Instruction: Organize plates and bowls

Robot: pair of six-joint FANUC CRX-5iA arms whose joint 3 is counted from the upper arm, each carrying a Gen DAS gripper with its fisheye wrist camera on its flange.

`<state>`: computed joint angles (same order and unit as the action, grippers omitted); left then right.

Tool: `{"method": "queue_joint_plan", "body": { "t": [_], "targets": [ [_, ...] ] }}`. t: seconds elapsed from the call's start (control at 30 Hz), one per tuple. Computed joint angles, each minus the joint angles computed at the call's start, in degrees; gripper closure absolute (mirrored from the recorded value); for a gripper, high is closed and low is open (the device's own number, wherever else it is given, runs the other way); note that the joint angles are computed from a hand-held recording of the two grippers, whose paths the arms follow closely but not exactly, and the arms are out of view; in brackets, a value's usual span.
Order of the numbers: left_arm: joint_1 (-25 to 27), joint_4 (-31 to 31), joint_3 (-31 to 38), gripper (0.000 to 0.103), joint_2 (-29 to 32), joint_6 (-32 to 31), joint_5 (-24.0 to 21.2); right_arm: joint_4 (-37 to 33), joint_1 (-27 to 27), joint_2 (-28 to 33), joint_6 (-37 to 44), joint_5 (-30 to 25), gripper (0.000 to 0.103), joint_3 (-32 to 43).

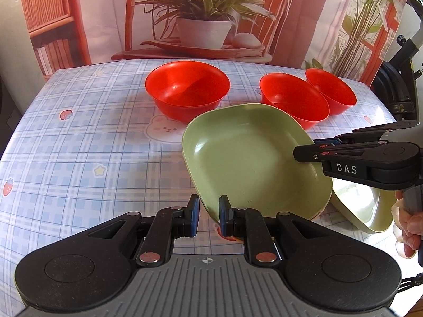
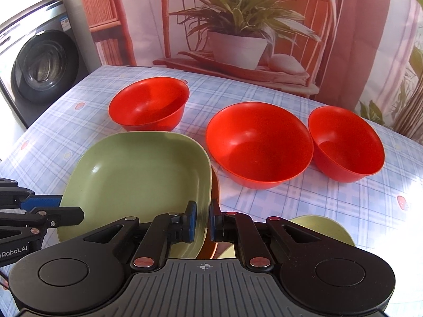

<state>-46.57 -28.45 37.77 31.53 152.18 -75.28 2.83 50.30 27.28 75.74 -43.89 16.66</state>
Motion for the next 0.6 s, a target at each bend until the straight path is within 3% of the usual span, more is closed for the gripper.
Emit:
{"method": "queue_joint_plan", "body": {
  "t": [0.6],
  "targets": [
    [1.07, 3.26, -2.09, 0.082, -1.0, -0.7, 2.84, 5.28, 0.66, -0.89, -1.62, 0.12, 0.094, -2.3]
  ]
}}
